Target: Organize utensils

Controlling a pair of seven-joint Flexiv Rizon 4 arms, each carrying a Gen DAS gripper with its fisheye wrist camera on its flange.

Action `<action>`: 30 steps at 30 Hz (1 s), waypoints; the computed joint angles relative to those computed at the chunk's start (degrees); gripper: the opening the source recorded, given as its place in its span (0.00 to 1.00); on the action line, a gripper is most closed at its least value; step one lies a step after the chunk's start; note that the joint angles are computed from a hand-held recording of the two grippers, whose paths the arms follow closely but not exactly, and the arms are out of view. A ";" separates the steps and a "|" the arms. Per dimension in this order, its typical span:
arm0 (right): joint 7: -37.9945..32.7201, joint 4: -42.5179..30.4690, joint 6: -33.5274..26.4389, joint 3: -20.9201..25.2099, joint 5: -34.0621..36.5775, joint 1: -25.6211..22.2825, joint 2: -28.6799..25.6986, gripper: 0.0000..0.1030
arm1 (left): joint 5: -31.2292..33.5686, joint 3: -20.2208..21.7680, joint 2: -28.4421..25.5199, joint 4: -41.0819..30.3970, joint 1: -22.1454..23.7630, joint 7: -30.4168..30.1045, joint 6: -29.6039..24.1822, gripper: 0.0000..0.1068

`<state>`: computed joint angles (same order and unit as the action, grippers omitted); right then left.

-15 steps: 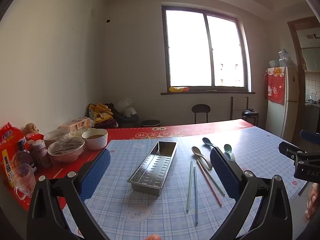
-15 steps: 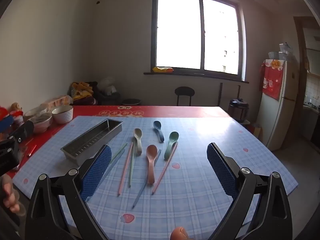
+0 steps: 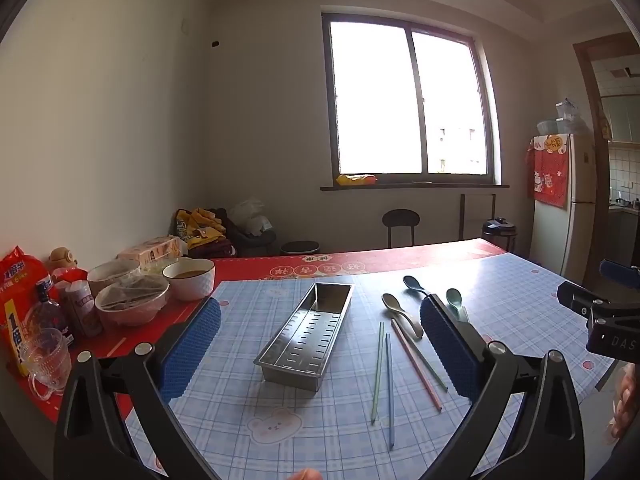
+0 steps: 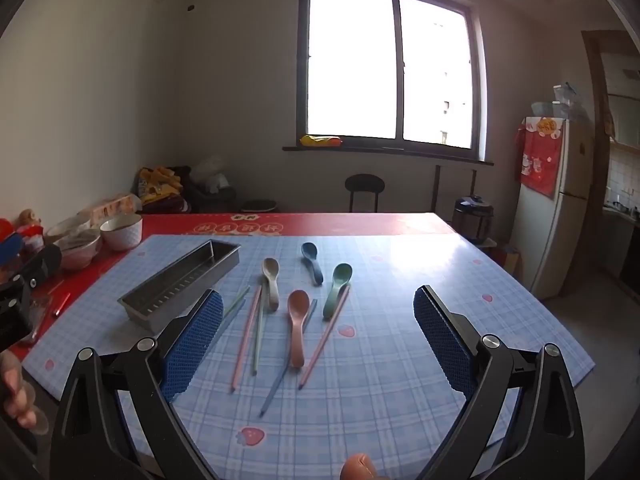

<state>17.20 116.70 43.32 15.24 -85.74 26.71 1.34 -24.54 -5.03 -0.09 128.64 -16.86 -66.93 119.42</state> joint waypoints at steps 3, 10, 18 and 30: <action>0.20 0.26 0.11 -0.01 -0.14 -0.09 0.16 0.90 | 2.62 0.66 -0.07 -0.02 0.72 -2.09 -0.19 0.92; 0.10 0.00 -0.92 0.26 0.41 0.15 0.11 0.90 | 0.38 0.06 0.36 0.28 0.18 -0.40 0.21 0.92; 0.30 -0.30 -1.51 0.13 0.29 0.62 -0.47 0.90 | 0.24 -0.03 0.33 0.33 0.20 -0.29 0.30 0.92; 0.73 0.03 -1.21 0.06 -0.02 0.47 -0.25 0.90 | 0.34 0.00 0.11 0.29 0.18 -0.60 0.61 0.92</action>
